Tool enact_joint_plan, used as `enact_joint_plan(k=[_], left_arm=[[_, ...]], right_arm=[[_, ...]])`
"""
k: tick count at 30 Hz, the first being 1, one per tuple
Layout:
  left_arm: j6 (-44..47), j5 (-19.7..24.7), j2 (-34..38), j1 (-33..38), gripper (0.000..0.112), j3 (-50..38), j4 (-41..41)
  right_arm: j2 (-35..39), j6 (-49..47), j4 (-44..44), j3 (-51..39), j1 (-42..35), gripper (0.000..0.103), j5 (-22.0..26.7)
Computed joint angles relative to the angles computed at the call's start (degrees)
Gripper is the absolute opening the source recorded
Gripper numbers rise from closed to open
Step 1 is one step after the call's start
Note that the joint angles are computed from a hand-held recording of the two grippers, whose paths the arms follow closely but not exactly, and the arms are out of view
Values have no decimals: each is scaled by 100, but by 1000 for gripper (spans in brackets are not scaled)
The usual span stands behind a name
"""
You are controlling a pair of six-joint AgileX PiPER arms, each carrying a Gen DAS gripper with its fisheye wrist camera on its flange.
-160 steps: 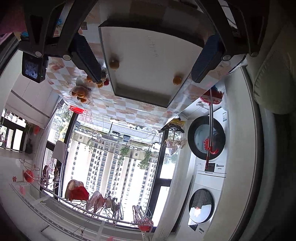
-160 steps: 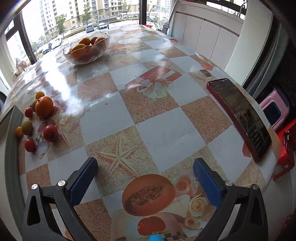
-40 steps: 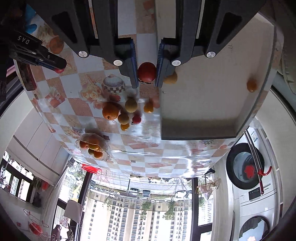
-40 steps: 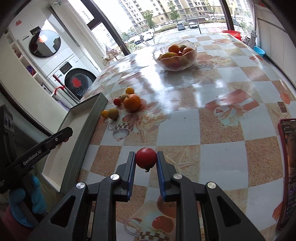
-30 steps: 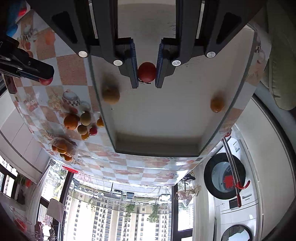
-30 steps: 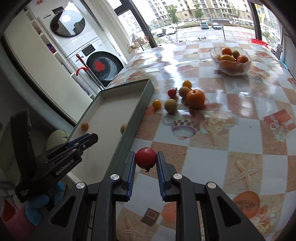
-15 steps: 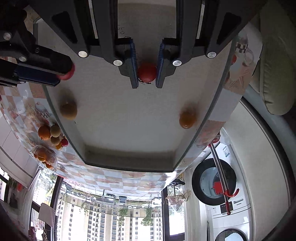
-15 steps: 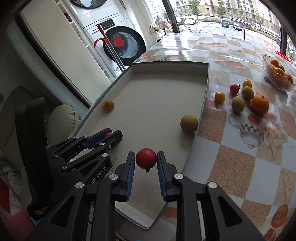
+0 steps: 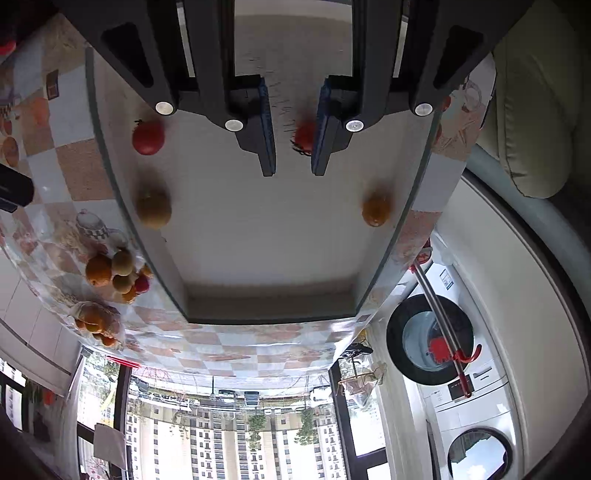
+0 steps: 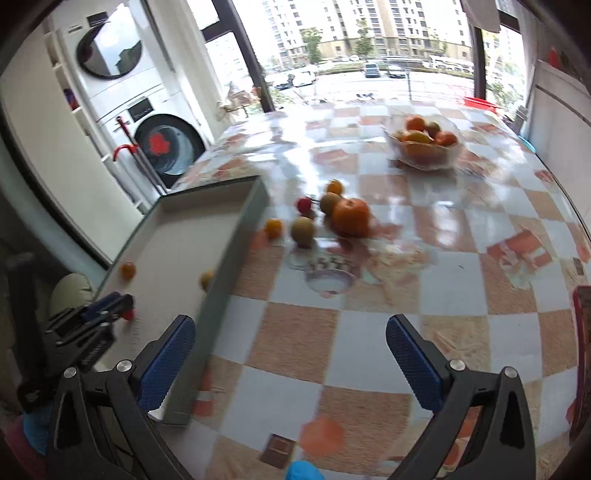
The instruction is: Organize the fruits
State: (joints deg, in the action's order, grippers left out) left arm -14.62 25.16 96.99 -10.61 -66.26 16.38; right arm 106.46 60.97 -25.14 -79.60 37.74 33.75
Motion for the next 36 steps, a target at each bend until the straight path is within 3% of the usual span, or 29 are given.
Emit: enact_joint_plan(k=[1, 2, 3, 4, 5, 7, 11, 13, 15, 19, 27, 31, 36], left_arm=[[139, 26, -101, -149, 34, 35, -161], [254, 44, -191, -309, 78, 55, -343], [157, -48, -307, -496, 98, 131, -382], [-55, -344, -497, -691, 103, 331, -319], [-38, -492, -591, -900, 103, 385, -413], [-138, -282, -499, -1411, 103, 139, -301], [-1501, -127, -65, -2298, 103, -172, 1110], [-2329, -140, 269, -2541, 103, -280, 1946], [-2985, 114, 675, -2649, 103, -532, 2616], [-2683, 231, 1054, -2223, 103, -844, 1989], [-3740, 563, 1321, -2568, 103, -869, 3359], [-2796, 238, 1229, -2216, 103, -857, 2151], [-3013, 283, 1187, -2297, 103, -786, 2359]], right_arm=[[-134, 184, -68, 298, -126, 103, 30], [-240, 412, -178, 554, -225, 103, 64], [-329, 562, -259, 748, -331, 103, 131], [-366, 642, -318, 861, -422, 103, 242], [-415, 721, -409, 992, -487, 103, 336], [-480, 909, -739, 1192, -550, 103, 529], [-541, 899, -1288, 1406, -526, 103, 719], [-664, 1311, -1692, 1655, -402, 103, 561], [-676, 1383, -1760, 1695, -365, 103, 550], [-704, 1715, -2060, 1839, -296, 103, 477], [-634, 1789, -2140, 1792, -292, 103, 456], [-634, 1794, -2146, 1794, -293, 103, 455], [-633, 1794, -2147, 1797, -296, 103, 450]])
